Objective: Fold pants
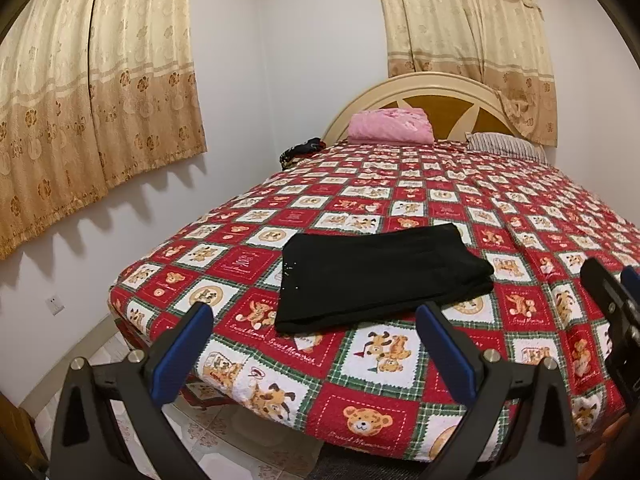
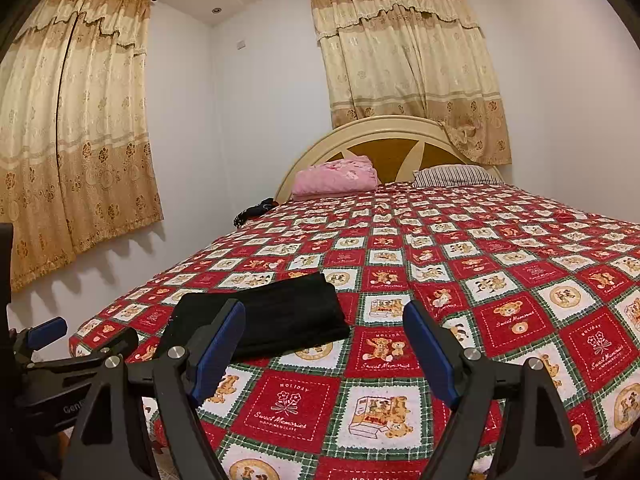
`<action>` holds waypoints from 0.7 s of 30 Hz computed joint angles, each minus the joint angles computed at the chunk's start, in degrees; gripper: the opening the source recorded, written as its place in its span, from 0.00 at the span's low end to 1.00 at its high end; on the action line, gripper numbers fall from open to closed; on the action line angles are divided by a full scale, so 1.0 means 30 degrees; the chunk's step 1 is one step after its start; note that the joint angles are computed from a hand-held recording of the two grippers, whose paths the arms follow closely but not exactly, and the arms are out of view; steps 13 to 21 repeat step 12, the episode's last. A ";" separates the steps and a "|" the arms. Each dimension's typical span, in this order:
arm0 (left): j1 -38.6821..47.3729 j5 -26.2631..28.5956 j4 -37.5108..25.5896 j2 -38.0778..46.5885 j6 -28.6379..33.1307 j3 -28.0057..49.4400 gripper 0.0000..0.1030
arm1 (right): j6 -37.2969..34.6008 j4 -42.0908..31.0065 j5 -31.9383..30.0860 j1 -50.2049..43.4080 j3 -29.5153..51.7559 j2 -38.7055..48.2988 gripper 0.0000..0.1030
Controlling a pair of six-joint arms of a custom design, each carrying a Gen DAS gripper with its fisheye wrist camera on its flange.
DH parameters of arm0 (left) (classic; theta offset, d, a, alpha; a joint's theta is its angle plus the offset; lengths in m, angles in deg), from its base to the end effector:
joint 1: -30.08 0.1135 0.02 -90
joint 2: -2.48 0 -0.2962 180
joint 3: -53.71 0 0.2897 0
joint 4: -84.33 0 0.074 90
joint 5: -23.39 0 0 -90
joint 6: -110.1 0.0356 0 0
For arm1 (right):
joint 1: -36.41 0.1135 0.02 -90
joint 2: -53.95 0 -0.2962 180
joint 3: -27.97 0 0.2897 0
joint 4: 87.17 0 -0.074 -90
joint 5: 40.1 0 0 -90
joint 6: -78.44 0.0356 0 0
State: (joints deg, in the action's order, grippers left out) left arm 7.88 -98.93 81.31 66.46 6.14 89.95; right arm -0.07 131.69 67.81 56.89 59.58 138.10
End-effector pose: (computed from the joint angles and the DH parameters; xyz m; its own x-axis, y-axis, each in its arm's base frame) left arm 0.2256 -0.0715 0.1916 -0.4340 -0.0431 -0.8999 -0.2172 0.9744 0.0581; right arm 0.2575 0.0845 0.1527 -0.2277 0.1173 -0.9666 -0.0078 0.9925 0.1223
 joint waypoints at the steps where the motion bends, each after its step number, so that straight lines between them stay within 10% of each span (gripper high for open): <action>1: 0.0149 0.0315 -0.0010 -0.0065 -0.0066 -0.0003 1.00 | -0.0014 0.0042 0.0005 -0.0007 -0.0014 0.0025 0.80; 21: 0.0485 0.1055 0.0402 -0.0471 -0.0051 -0.0259 1.00 | 0.0127 -0.0140 -0.0148 -0.0112 -0.0063 -0.0041 0.80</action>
